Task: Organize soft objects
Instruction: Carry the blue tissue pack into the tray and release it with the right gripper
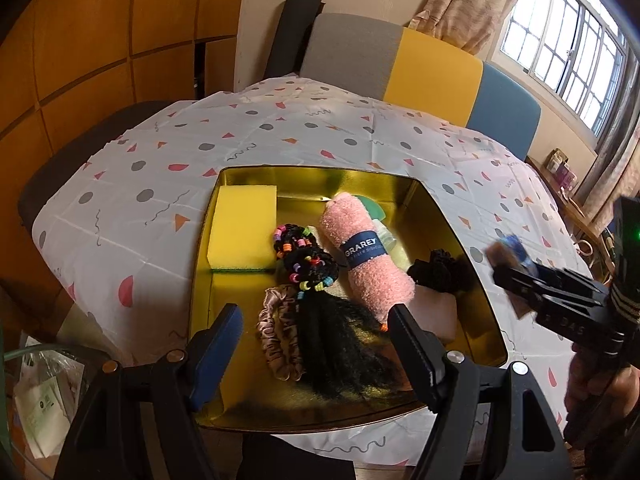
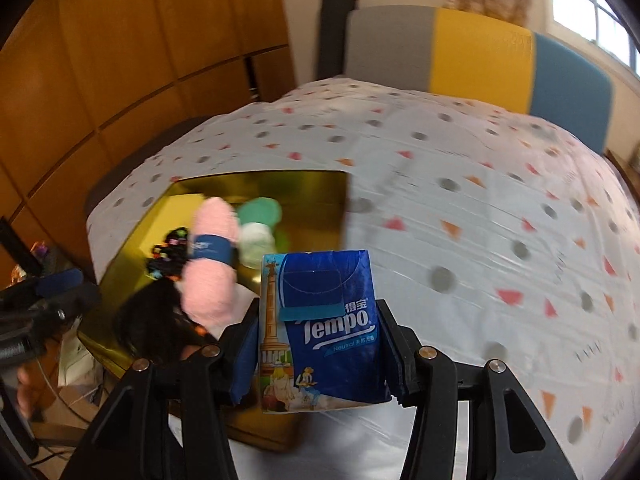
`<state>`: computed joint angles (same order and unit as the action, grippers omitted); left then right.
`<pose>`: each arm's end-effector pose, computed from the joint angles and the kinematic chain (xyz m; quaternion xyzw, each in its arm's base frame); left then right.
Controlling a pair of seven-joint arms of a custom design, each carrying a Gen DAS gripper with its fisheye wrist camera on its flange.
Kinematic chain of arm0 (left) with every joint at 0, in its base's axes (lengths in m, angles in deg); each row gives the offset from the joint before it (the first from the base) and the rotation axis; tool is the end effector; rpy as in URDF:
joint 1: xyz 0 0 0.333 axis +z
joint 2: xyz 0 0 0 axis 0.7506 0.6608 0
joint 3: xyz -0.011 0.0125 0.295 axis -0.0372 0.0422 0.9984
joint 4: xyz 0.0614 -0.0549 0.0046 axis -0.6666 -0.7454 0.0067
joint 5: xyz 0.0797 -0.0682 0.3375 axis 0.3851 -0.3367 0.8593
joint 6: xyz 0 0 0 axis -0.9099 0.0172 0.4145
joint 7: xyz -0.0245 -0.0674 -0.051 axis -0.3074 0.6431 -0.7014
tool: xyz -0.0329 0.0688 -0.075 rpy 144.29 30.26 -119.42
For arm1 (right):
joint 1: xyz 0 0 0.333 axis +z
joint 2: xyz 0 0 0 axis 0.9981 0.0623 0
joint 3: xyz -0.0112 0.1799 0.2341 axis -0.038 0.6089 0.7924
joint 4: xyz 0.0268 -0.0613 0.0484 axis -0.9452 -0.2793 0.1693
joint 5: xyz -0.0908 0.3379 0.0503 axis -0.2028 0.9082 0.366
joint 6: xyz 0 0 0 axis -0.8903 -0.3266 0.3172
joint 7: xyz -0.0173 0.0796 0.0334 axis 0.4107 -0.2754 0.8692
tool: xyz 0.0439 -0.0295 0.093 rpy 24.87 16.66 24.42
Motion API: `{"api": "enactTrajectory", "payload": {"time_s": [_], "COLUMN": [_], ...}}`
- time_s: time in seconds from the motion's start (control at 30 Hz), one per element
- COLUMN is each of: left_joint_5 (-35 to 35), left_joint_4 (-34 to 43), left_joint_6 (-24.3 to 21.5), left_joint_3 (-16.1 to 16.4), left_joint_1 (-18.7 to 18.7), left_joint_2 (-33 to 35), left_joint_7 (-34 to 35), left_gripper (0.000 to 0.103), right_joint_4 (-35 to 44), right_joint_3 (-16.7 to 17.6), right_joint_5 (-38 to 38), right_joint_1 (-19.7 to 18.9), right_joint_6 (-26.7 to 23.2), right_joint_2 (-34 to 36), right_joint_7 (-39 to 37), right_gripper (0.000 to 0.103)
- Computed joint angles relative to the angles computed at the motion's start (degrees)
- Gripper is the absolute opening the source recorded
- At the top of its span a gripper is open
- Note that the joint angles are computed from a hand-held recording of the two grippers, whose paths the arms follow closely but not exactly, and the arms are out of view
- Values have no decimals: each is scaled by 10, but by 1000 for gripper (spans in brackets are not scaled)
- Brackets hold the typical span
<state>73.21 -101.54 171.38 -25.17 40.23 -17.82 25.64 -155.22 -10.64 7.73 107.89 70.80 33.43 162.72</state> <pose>0.3972 -0.2241 0.5264 -0.7340 0.5858 -0.2781 0.2020 0.4839 0.2320 0.5113 -0.7921 0.4960 -0.1373 0.3281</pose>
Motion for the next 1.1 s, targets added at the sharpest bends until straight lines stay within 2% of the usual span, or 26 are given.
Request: {"api": "enactTrajectory", "payload": {"time_s": [0.17,0.37,0.63,0.83,0.93,1.1], "left_joint_5": [-2,-9,-12,-10,-10,-6], "left_joint_4": [-13,-21,-27,-24,-24,-27], "left_joint_6": [1,0,0,-6,-8,-9], "left_joint_3": [3,7,7,4,4,3], "left_joint_1": [3,7,13,12,12,14], "left_joint_2": [-13,-19,-20,-19,-19,-23], "left_joint_7": [0,3,1,1,-1,-8], "left_gripper": [76,76,76,76,76,76], "right_joint_4": [63,116,141,155,137,94], "right_joint_3": [15,12,8,19,21,23], "right_joint_5": [-73,-172,-221,-174,-154,-127], "right_joint_1": [8,21,27,14,11,7], "right_joint_6": [-25,-63,-78,-85,-66,-24], "right_joint_2": [60,117,149,157,144,106], "right_joint_7": [56,137,171,144,131,117], "right_gripper": [53,53,53,56,65,71]}}
